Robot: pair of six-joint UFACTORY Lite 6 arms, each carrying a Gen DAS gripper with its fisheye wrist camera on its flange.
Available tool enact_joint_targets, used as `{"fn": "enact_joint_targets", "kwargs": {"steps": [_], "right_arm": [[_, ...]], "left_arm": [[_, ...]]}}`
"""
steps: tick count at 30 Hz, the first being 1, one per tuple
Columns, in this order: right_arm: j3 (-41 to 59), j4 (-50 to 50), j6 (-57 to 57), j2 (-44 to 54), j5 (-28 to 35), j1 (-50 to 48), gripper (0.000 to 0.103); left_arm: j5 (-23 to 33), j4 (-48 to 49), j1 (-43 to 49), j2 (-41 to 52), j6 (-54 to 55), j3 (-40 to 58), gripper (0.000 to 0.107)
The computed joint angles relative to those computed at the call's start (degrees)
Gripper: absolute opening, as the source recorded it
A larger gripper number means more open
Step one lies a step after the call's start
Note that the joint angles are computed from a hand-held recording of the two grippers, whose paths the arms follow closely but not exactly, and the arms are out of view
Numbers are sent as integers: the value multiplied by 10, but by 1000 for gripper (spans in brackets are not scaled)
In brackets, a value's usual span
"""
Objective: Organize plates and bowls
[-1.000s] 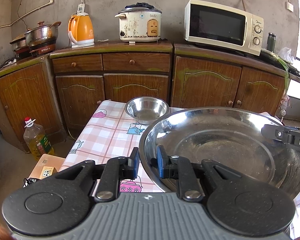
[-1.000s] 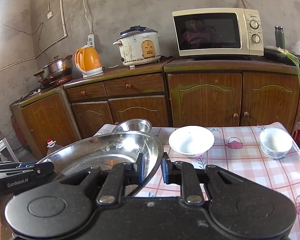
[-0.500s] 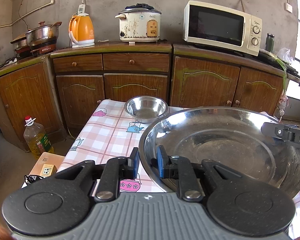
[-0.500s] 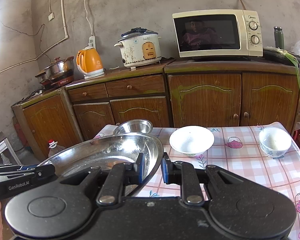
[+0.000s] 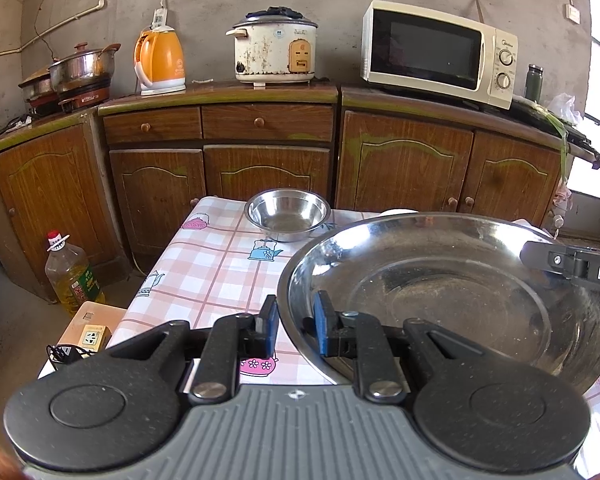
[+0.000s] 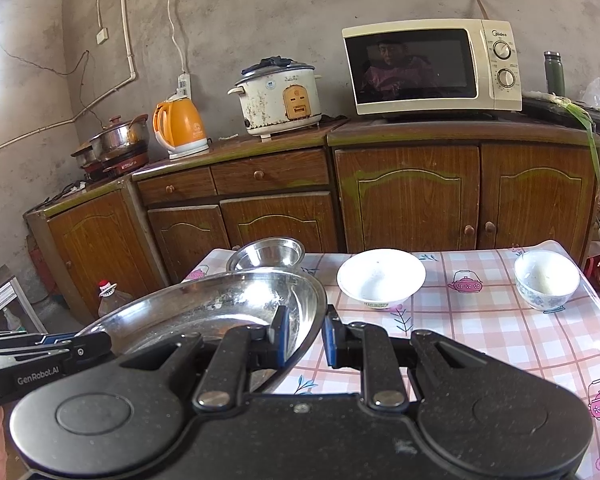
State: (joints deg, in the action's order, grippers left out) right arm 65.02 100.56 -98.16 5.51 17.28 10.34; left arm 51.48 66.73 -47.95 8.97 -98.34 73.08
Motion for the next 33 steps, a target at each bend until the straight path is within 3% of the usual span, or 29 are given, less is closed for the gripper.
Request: {"fn": "enact_joint_targets", "kwargs": {"steps": [33], "right_arm": [[-81,-7,-1,-63,25,-51,24]], "left_arm": [[-26,-3,-26,8,-19,-14,20]]}}
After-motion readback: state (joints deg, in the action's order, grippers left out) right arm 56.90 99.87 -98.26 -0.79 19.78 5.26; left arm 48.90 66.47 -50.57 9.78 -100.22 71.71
